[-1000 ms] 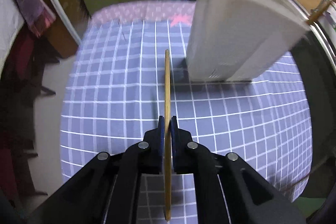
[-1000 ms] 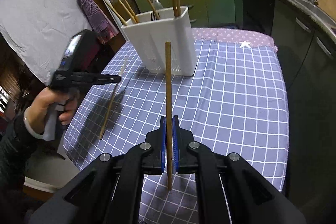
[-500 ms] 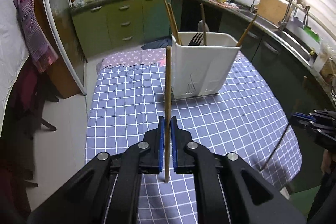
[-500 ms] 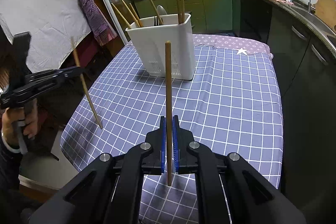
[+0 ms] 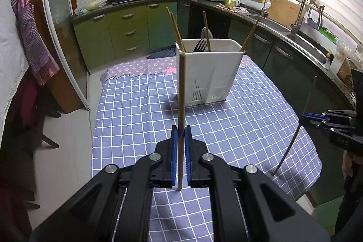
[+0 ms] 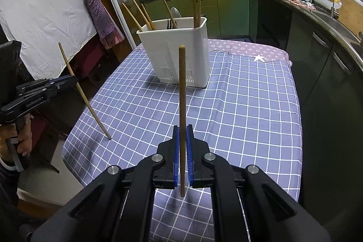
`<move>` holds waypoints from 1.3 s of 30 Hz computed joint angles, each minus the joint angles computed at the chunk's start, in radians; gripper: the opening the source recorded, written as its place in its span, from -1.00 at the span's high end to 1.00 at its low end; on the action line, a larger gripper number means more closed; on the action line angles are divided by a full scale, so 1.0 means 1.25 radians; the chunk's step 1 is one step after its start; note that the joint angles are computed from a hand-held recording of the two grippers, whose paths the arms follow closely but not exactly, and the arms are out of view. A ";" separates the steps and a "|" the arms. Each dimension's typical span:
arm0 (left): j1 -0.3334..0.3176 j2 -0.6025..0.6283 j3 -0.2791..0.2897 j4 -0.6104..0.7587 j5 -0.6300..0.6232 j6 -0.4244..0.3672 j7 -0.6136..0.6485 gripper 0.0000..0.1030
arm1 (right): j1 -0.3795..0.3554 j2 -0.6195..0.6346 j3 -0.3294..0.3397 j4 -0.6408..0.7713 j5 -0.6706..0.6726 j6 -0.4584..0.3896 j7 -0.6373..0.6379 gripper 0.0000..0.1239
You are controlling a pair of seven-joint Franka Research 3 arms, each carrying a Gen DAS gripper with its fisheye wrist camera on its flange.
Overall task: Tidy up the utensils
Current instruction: 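Lift the held chopstick upright with the right gripper while the left gripper holds its chopstick, then lower the left gripper's chopstick into the white caddy and open the left gripper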
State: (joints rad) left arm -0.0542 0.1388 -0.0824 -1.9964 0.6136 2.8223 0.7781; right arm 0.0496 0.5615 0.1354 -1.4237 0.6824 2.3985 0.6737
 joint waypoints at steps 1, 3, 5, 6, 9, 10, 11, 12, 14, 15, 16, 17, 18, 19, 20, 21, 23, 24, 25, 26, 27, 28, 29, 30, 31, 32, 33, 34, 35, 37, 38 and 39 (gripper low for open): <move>0.000 -0.001 -0.001 0.001 -0.001 0.000 0.003 0.88 | 0.000 0.000 0.000 0.000 -0.001 0.000 0.001 0.89; -0.001 -0.005 -0.004 0.006 -0.006 -0.004 0.014 0.88 | 0.000 0.000 0.000 0.000 -0.002 -0.001 0.001 0.89; -0.003 -0.007 -0.006 0.012 -0.006 -0.010 0.020 0.88 | -0.001 0.000 0.001 0.000 0.000 -0.001 -0.001 0.89; -0.004 -0.007 -0.007 0.017 -0.007 -0.014 0.024 0.88 | -0.002 0.001 0.002 0.000 0.001 -0.002 -0.003 0.89; -0.004 -0.005 -0.015 0.039 -0.028 -0.027 0.050 0.88 | -0.004 0.000 0.003 -0.002 0.005 -0.001 -0.007 0.89; -0.004 -0.003 -0.017 0.045 -0.039 -0.030 0.061 0.88 | -0.004 0.000 0.002 -0.002 0.005 -0.002 -0.008 0.89; -0.003 0.000 -0.020 0.057 -0.055 -0.035 0.076 0.88 | -0.004 0.000 0.002 -0.003 0.005 -0.001 -0.009 0.89; -0.002 0.003 -0.024 0.070 -0.074 -0.040 0.094 0.88 | -0.004 0.000 0.002 -0.003 0.005 0.000 -0.008 0.89; -0.003 0.009 -0.027 0.096 -0.097 -0.047 0.115 0.88 | -0.005 0.001 0.002 -0.003 0.007 0.001 -0.010 0.89; -0.005 0.015 -0.026 0.119 -0.101 -0.050 0.120 0.88 | -0.006 0.001 0.002 -0.003 0.009 0.001 -0.010 0.89; -0.008 0.020 -0.024 0.137 -0.099 -0.052 0.123 0.88 | -0.007 0.001 0.003 -0.003 0.010 0.001 -0.012 0.89; -0.012 0.027 -0.020 0.160 -0.090 -0.051 0.120 0.88 | -0.008 0.000 0.003 -0.006 0.012 0.001 -0.013 0.89; -0.019 0.036 -0.013 0.186 -0.068 -0.049 0.105 0.88 | -0.009 -0.001 0.003 -0.007 0.013 0.002 -0.015 0.89; -0.025 0.045 -0.007 0.209 -0.050 -0.049 0.095 0.88 | -0.009 -0.001 0.003 -0.007 0.014 0.002 -0.016 0.89; -0.032 0.059 0.000 0.242 -0.028 -0.046 0.082 0.88 | -0.010 -0.003 0.003 -0.009 0.015 0.003 -0.016 0.89; -0.040 0.074 0.009 0.273 -0.004 -0.043 0.064 0.88 | -0.010 -0.002 0.003 -0.008 0.016 0.001 -0.017 0.89; -0.053 0.109 0.023 0.337 0.029 -0.044 0.037 0.88 | -0.013 -0.001 0.003 -0.007 0.018 -0.002 -0.019 0.89; -0.060 0.132 0.034 0.375 0.048 -0.036 0.017 0.88 | -0.014 -0.001 0.003 -0.008 0.020 -0.001 -0.022 0.89; -0.068 0.149 0.043 0.402 0.064 -0.034 0.000 0.88 | -0.014 -0.002 0.003 -0.009 0.022 0.001 -0.023 0.89; -0.079 0.173 0.058 0.440 0.088 -0.036 -0.022 0.88 | -0.015 -0.002 0.003 -0.011 0.023 0.002 -0.025 0.89; -0.089 0.197 0.072 0.475 0.109 -0.033 -0.044 0.88 | -0.016 -0.005 0.004 -0.015 0.026 0.004 -0.029 0.89; -0.096 0.215 0.080 0.501 0.120 -0.035 -0.057 0.88 | -0.017 -0.007 0.005 -0.018 0.028 0.005 -0.033 0.89; -0.101 0.242 0.089 0.538 0.129 -0.038 -0.068 0.88 | -0.018 -0.009 0.005 -0.021 0.031 0.005 -0.037 0.89; -0.105 0.270 0.098 0.574 0.136 -0.038 -0.077 0.88 | -0.019 -0.011 0.005 -0.024 0.033 0.006 -0.040 0.89; -0.108 0.292 0.105 0.601 0.139 -0.039 -0.082 0.88 | -0.020 -0.013 0.006 -0.027 0.036 0.006 -0.043 0.89; -0.110 0.312 0.109 0.626 0.138 -0.040 -0.084 0.88 | -0.021 -0.015 0.006 -0.031 0.039 0.007 -0.047 0.89; -0.110 0.333 0.111 0.651 0.132 -0.045 -0.079 0.88 | -0.021 -0.017 0.006 -0.033 0.042 0.008 -0.050 0.89; -0.112 0.358 0.112 0.682 0.124 -0.061 -0.069 0.88 | -0.021 -0.018 0.005 -0.036 0.044 0.010 -0.052 0.89; -0.112 0.382 0.112 0.710 0.112 -0.077 -0.057 0.88 | -0.022 -0.019 0.005 -0.038 0.046 0.012 -0.054 0.88; -0.107 0.414 0.104 0.740 0.082 -0.100 -0.027 0.88 | -0.024 -0.020 0.003 -0.040 0.050 0.012 -0.055 0.88; -0.106 0.428 0.103 0.754 0.068 -0.113 -0.015 0.88 | -0.024 -0.020 0.002 -0.040 0.051 0.012 -0.055 0.88; -0.105 0.440 0.101 0.762 0.055 -0.124 -0.005 0.88 | -0.025 -0.019 0.002 -0.040 0.053 0.011 -0.055 0.88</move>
State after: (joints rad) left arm -0.1858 0.6886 0.0444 -1.0436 0.6824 2.6672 0.7719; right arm 0.0184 0.5372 0.1380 -1.4736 0.7481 2.4124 0.6050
